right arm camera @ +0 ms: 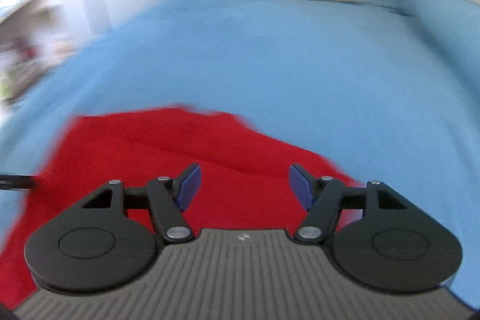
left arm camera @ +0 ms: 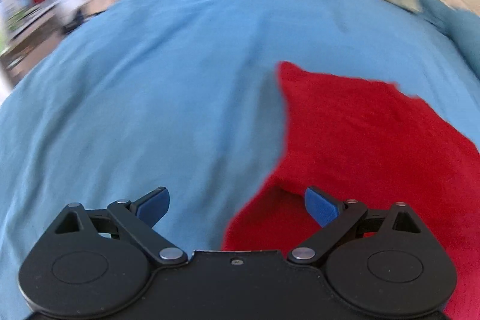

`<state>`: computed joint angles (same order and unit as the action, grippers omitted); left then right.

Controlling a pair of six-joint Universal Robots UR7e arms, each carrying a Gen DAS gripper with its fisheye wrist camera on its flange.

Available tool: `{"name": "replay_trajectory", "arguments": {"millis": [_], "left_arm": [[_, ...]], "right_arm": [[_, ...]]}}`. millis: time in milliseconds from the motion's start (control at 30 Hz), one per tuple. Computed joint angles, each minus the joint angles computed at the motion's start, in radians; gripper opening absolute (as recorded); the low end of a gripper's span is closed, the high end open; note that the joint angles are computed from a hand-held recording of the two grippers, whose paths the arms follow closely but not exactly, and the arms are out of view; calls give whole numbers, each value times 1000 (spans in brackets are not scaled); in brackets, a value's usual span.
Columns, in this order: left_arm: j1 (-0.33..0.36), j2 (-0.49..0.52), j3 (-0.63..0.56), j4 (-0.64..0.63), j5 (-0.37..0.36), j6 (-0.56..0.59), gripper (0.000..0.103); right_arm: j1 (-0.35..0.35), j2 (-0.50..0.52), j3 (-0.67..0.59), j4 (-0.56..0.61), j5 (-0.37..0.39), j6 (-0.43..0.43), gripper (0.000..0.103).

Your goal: Fold small clothes

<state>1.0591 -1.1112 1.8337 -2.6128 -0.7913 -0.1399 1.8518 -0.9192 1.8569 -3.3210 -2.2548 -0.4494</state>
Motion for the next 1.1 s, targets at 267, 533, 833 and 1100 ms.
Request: {"name": "replay_trajectory", "arguments": {"millis": [267,533,833,1100], "left_arm": [[57,8,-35,-31,-192,251,63],[97,12,-43,-29,-299,282,50],[133,-13,-29,-33,-347,156,7],[139,-54,-20,-25,-376,72,49]], "right_arm": [[-11,232,-416,553,330,-106,78],[-4,490,-776,805,339,-54,71],[14,617,-938,860,298,-37,18],[14,647,-921,728,272,-31,26]]}}
